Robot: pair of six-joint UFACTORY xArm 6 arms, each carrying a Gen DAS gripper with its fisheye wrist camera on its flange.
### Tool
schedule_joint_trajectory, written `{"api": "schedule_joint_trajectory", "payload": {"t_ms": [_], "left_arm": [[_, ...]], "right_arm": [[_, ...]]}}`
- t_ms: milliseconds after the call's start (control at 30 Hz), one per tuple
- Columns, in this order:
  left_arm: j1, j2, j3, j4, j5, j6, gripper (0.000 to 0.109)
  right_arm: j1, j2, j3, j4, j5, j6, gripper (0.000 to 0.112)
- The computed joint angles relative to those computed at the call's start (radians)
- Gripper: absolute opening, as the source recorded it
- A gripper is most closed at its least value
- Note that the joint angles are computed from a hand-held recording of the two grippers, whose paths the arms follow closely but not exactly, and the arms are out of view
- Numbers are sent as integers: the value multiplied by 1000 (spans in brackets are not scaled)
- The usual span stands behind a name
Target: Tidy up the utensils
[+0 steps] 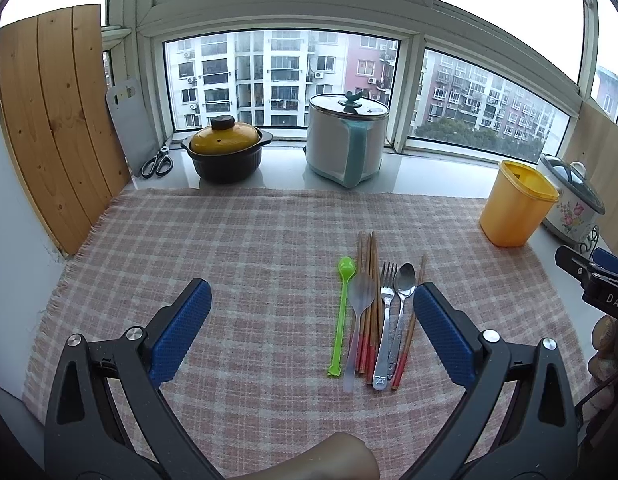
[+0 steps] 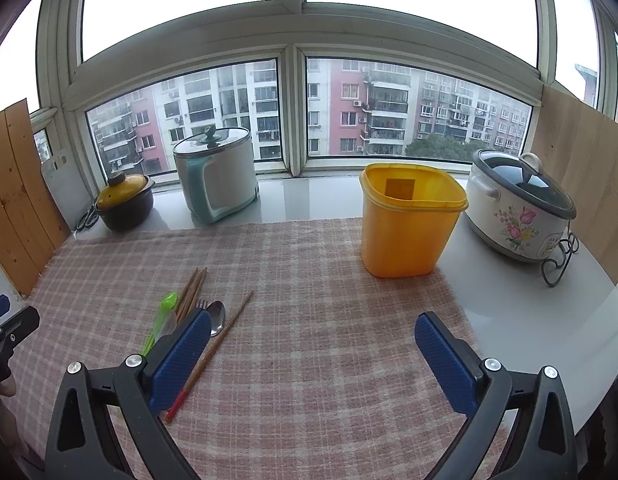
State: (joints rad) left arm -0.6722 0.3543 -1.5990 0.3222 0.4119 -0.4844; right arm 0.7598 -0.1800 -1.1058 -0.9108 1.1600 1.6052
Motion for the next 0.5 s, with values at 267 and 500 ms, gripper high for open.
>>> {"api": "schedule_joint_trajectory", "payload": {"t_ms": [267, 500], "left_arm": [[-1, 2, -7, -4, 7, 3, 103], [-1, 2, -7, -1, 5, -2, 103]], "right_arm": [[-1, 3, -4, 3, 0, 0, 103], [-2, 0, -1, 5, -6, -4, 103]]}}
